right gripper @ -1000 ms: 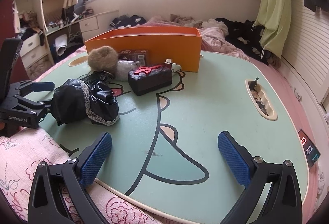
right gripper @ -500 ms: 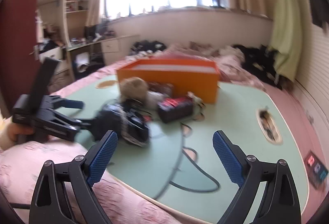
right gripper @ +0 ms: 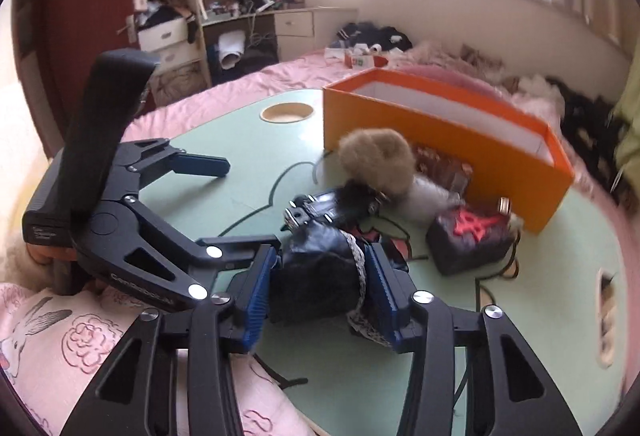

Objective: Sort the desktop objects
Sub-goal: 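Reach to the black lace cloth and grasp it with the right gripper, then grasp the black toy car with the left gripper while the right carries the cloth into the box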

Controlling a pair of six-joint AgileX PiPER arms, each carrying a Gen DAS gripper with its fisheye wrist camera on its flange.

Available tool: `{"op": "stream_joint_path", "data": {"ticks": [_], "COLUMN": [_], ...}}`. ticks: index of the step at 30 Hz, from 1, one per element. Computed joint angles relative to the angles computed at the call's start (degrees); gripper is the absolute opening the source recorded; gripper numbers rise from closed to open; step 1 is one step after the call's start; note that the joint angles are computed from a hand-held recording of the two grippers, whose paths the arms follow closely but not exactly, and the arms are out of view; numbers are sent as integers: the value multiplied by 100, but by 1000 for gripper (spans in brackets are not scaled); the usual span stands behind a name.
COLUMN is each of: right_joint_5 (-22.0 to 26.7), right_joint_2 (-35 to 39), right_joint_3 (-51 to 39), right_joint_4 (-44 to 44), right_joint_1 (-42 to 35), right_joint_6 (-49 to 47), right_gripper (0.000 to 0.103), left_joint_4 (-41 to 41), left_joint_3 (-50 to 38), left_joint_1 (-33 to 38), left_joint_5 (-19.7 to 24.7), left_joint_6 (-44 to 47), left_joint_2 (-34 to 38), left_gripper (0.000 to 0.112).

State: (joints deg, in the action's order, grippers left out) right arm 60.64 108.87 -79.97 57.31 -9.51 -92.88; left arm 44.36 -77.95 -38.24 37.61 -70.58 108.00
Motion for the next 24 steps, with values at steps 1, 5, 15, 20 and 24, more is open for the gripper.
{"op": "stream_joint_path", "data": {"ticks": [1,5,15,20,24], "right_joint_5": [80,179,-284,-465,-881], "right_joint_2": [6,-191,-475,-543,-465], "right_joint_3": [20,572,1462,1543,1389], "right_joint_4": [113,992,2117,2221,1871], "right_joint_1": [-102,-675,-1158,-1172,-1006], "right_joint_6": [-30,-627,-1811,-1824,-1355], "right_gripper": [37,33,60,92,95], "left_joint_4": [3,8,984,1004,172], "left_joint_3": [7,-1,68,-687,-1642], "left_joint_1": [14,8,-352,-540,-295], "left_joint_5": [-17,-9,331,751,878], "left_joint_6": [1,-4,-804,-129,907], "left_joint_2": [1,6,-131,222,723], "left_gripper": [103,103,103,103,103]}}
